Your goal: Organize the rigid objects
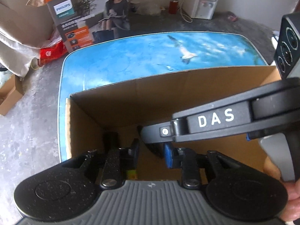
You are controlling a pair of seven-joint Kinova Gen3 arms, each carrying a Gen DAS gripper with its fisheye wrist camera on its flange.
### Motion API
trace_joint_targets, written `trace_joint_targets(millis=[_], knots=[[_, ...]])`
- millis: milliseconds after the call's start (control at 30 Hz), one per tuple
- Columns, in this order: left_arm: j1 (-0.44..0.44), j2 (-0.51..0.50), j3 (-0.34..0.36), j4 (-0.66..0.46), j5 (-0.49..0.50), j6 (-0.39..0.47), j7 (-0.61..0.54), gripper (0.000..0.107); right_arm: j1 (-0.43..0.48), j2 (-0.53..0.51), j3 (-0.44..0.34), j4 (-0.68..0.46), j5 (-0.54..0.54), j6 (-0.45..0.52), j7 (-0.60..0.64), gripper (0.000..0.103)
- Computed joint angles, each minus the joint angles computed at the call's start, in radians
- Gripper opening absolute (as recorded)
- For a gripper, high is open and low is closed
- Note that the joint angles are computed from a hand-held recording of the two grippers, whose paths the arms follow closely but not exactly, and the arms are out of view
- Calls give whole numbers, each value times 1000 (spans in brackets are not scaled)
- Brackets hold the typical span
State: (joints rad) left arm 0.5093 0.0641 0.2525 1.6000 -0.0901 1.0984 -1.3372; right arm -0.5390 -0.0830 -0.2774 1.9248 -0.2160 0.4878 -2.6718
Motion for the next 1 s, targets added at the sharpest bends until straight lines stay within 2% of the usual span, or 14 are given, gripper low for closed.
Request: trace_joint_targets(millis=[100,167,367,467,567,633,733,867,1000], knots=[[-11,-13,-6,2,25,-1,-17,34,-1,15,3,6,-8,-13,6,25],[-10,-33,-1,9,17,-6,-13,39,-2,12,1,8,1,-15,0,25],[-2,-98,21,18,12,-9,-8,50,16,-67,-39,20,77,-3,-92,27],[-14,-156,24,29,48,-11,-26,59,49,-134,-104,20,155,31,-180,29],[-28,-241,23,52,94,-26,-70,70,107,-230,-200,20,228,68,-275,32],[-38,-304,28,69,116,-34,-98,83,149,-302,-262,16,252,103,-319,36],[-61,-388,63,84,117,-30,-96,87,230,-424,-375,-10,276,179,-360,46],[-85,-487,81,95,156,11,-100,89,300,-585,-455,-41,245,256,-361,54],[-123,-581,106,122,190,43,-85,89,373,-749,-522,-83,202,342,-372,76]])
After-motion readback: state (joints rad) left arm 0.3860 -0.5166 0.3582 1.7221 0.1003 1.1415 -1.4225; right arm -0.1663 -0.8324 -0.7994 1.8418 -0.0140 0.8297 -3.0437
